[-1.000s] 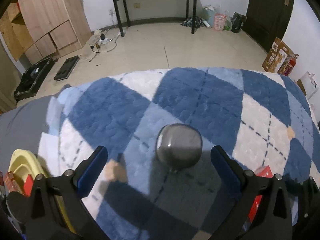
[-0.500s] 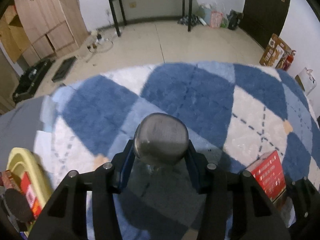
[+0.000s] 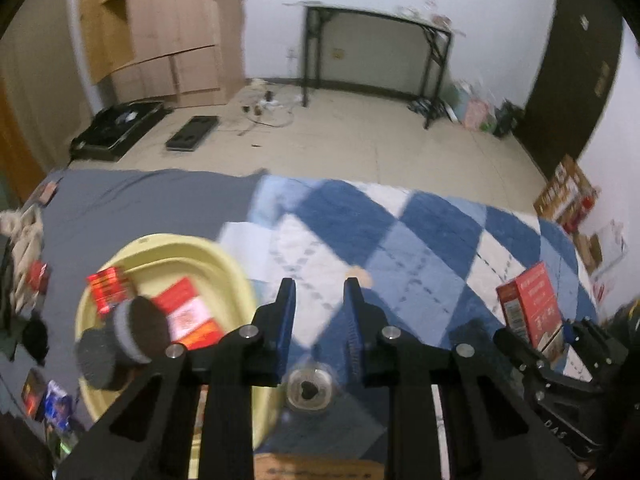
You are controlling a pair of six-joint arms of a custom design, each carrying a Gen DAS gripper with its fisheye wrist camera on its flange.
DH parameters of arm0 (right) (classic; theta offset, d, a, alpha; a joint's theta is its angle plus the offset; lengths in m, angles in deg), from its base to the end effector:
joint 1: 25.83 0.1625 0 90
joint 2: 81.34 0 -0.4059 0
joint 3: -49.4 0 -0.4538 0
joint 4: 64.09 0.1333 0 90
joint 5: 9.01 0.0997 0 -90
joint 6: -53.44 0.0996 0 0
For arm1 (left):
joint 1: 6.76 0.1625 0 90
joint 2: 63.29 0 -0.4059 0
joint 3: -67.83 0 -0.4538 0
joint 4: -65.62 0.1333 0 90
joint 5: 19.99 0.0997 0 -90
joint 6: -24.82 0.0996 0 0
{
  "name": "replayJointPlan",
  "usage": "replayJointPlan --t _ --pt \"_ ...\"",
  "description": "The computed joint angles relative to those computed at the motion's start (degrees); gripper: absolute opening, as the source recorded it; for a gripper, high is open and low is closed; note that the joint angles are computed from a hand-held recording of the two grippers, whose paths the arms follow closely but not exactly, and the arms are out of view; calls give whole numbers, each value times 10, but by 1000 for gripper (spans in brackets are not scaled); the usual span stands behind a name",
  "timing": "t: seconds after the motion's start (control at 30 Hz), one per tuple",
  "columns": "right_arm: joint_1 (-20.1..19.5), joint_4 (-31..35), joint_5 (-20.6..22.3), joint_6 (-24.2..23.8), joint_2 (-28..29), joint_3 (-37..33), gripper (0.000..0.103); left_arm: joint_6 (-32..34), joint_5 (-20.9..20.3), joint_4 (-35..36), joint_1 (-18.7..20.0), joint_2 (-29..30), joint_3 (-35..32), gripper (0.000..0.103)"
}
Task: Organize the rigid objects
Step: 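Carry the tin and pack over the yellow tray and open both tools to release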
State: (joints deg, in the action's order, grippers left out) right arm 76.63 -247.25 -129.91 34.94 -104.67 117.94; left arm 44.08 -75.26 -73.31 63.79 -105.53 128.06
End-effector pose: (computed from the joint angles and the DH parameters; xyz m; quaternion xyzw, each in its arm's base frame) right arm 0.2577 -0.7856 0.0180 0.1307 -0.8776 0.3783 0.2637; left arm -0.1071 -0.8739 0.2763 0.2297 0.8942 -0.2551 0.2872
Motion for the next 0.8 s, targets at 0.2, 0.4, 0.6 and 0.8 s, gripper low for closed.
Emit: replayJointPlan --t 0.2,0.4,0.6,0.8 --pt "15 61 34 13 25 -36 55 -46 -15 78 35 -16 -24 12" --pt "5 84 32 16 22 -22 55 -33 -26 142 29 -43 22 37" --pt "-9 65 44 41 -12 20 55 -44 -5 150 20 -83 117 83" --pt "-10 41 54 49 -26 45 55 -32 46 148 31 -72 150 83"
